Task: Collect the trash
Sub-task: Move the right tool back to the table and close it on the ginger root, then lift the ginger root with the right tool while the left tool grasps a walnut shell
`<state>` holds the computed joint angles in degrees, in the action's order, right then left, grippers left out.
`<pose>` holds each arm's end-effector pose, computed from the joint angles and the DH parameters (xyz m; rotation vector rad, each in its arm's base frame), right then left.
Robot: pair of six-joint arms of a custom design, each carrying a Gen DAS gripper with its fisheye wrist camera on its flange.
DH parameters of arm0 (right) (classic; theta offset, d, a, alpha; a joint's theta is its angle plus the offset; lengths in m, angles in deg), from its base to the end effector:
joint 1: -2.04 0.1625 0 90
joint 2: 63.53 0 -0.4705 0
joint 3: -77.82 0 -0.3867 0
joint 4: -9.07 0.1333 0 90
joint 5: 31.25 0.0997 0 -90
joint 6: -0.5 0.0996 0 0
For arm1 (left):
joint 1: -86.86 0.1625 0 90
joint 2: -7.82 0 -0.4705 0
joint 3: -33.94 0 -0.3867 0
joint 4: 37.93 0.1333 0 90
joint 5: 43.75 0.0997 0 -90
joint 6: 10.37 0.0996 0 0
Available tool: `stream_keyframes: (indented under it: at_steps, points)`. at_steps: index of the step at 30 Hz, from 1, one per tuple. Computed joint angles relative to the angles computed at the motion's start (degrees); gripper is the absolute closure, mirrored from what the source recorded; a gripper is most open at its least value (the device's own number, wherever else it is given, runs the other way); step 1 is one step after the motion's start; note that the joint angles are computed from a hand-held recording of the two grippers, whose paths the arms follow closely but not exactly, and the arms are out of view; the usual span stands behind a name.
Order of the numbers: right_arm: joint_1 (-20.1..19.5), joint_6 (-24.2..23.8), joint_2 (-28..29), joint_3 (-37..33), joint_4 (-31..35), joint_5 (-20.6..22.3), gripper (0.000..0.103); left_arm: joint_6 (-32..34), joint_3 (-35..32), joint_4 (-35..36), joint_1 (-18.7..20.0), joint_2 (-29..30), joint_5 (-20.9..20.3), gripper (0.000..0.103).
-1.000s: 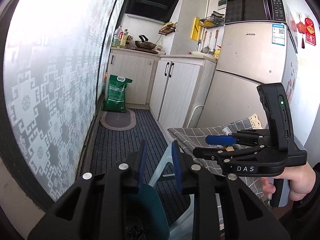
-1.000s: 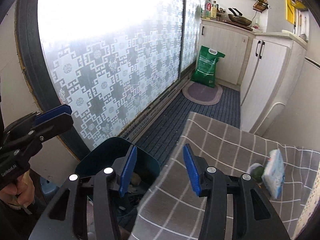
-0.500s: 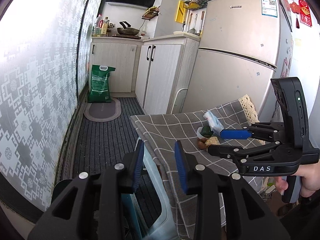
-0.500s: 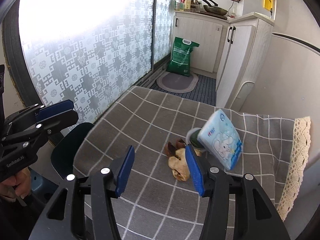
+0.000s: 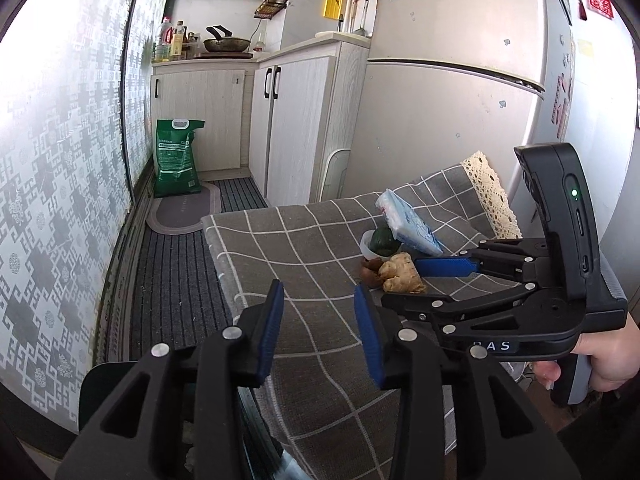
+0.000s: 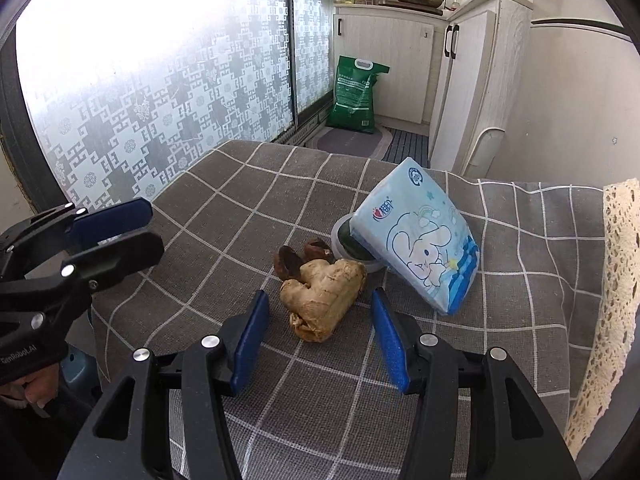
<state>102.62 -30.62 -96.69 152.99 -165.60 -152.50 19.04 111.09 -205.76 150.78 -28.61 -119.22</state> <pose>0.2294 -0.7834 0.1660 0.6017 -2.3072 0.7925 -0.2136 -0.7965 0.1729 1.1692 2.4740 -0.9072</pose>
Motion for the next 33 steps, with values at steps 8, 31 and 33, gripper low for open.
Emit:
stream_keyframes:
  at_steps: [8,31,33]
  points:
    - [-0.31,-0.96,-0.24,-0.70,1.52,1.69,0.061,1.59,-1.06,2.36,-0.46,1.38,0.89,0.059]
    - [-2.56,3.14,-11.16,10.59,-4.53,9.36,0.061,5.93,-5.33,3.23,-3.32,7.13,9.74,0.063]
    - [-2.75,3.24,-11.53,10.98,-4.58,9.79,0.061,5.44,-6.31,4.94,-3.45,7.47,10.17,0.064]
